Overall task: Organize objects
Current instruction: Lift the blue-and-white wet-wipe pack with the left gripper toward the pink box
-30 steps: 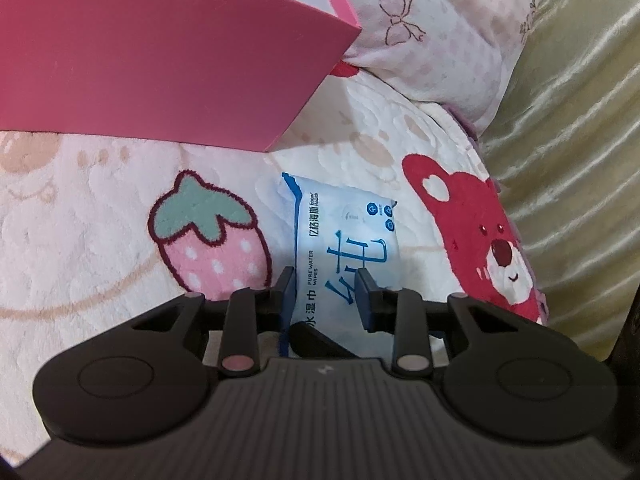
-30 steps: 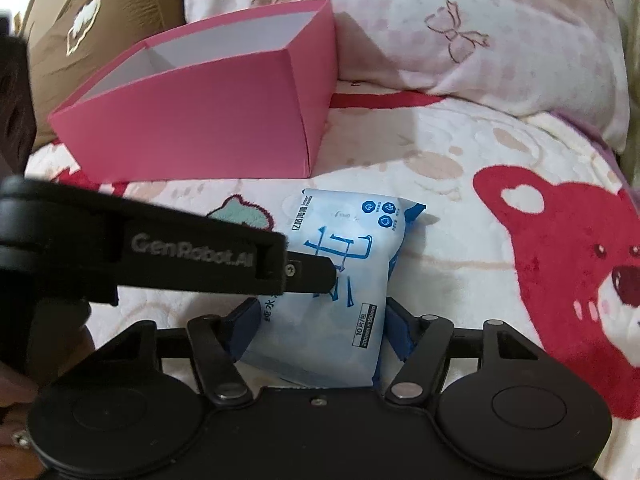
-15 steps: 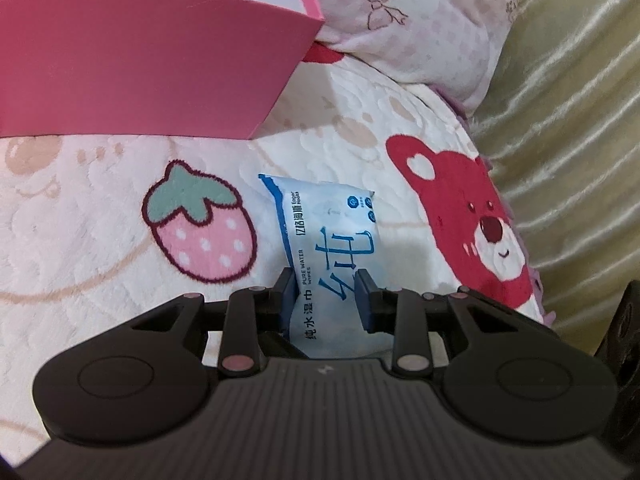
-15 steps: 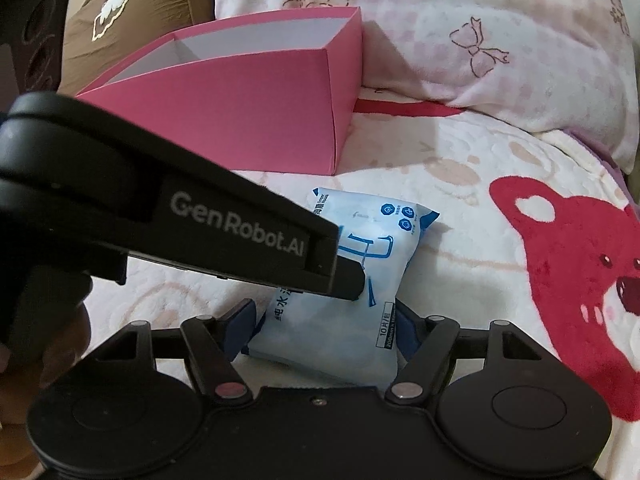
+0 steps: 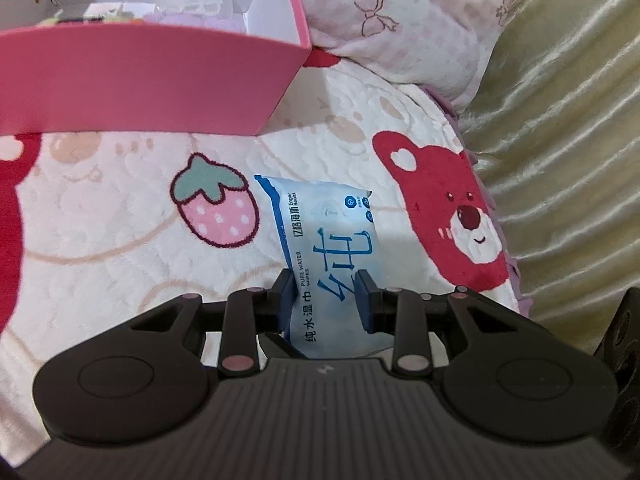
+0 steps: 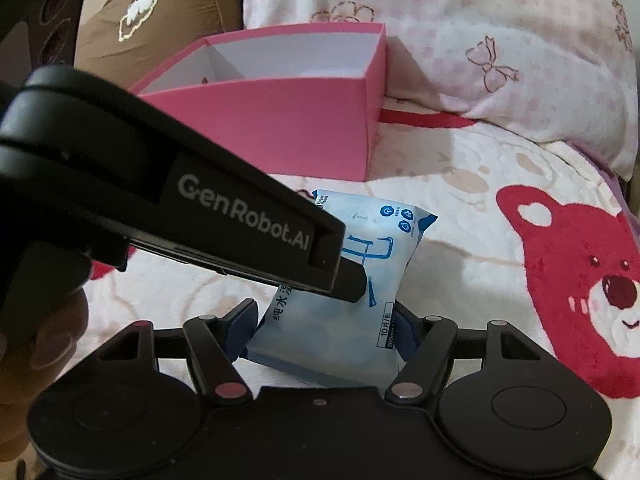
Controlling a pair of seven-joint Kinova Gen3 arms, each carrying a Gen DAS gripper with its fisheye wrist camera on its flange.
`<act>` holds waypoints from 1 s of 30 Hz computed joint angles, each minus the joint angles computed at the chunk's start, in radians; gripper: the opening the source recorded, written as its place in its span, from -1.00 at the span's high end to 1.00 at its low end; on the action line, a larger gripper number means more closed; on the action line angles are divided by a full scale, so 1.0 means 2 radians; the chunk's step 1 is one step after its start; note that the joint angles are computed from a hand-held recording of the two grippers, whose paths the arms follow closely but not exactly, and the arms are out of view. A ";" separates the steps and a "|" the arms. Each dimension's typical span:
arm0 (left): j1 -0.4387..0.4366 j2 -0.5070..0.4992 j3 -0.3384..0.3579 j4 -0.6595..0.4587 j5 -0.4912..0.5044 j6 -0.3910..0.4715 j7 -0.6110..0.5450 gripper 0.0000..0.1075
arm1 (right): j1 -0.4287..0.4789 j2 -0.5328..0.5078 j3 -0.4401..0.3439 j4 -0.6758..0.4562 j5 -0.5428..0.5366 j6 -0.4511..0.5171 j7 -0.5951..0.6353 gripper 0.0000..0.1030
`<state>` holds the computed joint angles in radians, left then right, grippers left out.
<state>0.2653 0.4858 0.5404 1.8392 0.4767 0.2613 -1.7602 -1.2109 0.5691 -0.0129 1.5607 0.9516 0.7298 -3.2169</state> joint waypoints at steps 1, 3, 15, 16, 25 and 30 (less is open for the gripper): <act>-0.002 -0.005 0.000 0.000 0.001 0.006 0.002 0.44 | 0.000 -0.001 -0.003 -0.005 -0.004 0.006 0.007 -0.41; -0.008 -0.016 -0.002 -0.001 0.007 0.022 0.005 0.42 | 0.000 -0.004 -0.009 -0.014 -0.012 0.017 0.022 -0.39; 0.026 -0.075 -0.081 -0.021 0.030 0.118 0.024 0.42 | 0.012 -0.020 -0.031 -0.074 -0.093 0.054 0.101 -0.39; 0.025 -0.081 -0.082 -0.020 0.034 0.120 0.020 0.41 | 0.013 -0.022 -0.031 -0.077 -0.099 0.054 0.105 -0.39; 0.017 -0.131 -0.096 0.002 0.091 0.117 -0.040 0.39 | 0.010 -0.039 -0.030 -0.106 -0.116 0.072 0.138 -0.37; 0.017 -0.157 -0.110 0.012 0.114 0.118 -0.063 0.39 | 0.005 -0.041 -0.031 -0.125 -0.111 0.086 0.157 -0.37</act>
